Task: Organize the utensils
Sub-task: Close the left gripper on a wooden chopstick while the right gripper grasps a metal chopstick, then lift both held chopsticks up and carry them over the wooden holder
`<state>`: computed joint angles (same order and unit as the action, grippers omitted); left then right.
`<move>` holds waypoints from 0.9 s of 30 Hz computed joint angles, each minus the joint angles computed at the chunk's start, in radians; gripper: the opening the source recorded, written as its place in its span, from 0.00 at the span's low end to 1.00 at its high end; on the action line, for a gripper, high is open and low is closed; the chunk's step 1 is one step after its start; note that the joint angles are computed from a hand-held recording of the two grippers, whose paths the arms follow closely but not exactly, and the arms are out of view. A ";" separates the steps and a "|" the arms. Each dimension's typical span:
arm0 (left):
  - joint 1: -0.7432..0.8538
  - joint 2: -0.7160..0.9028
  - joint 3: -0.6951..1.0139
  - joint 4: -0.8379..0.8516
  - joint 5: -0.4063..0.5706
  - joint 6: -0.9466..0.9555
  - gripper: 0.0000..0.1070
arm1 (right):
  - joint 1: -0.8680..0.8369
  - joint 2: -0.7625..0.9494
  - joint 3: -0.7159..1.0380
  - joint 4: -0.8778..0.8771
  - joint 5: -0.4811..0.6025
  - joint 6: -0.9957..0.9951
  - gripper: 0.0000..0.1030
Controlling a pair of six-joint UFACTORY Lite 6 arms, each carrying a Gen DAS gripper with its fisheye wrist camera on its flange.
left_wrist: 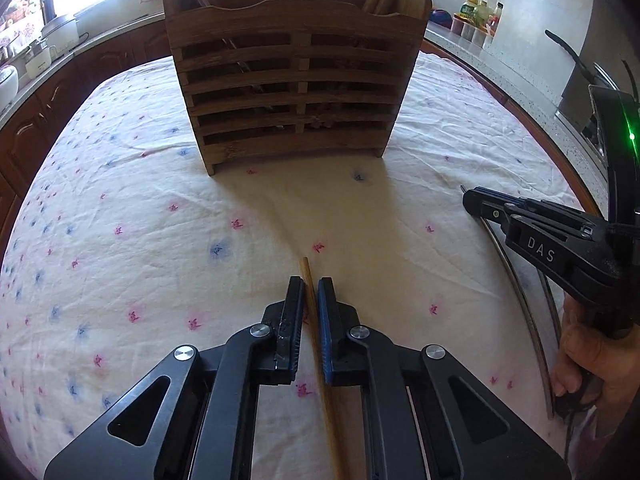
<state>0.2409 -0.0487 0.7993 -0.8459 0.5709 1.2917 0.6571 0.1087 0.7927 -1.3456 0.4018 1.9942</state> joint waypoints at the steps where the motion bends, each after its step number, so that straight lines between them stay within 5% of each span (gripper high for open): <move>1: 0.017 0.014 0.015 -0.002 0.030 0.001 0.05 | -0.006 -0.005 -0.002 -0.002 -0.011 0.006 0.05; 10: 0.256 0.013 0.144 -0.035 0.381 0.044 0.04 | 0.065 -0.259 -0.142 -0.036 -0.023 0.134 0.04; 17: 0.466 -0.040 0.249 -0.073 0.678 0.073 0.04 | 0.276 -0.515 -0.166 0.139 0.214 0.008 0.04; 27: 0.680 -0.076 0.353 -0.129 0.939 0.115 0.04 | 0.573 -0.652 -0.080 0.167 0.555 -0.031 0.04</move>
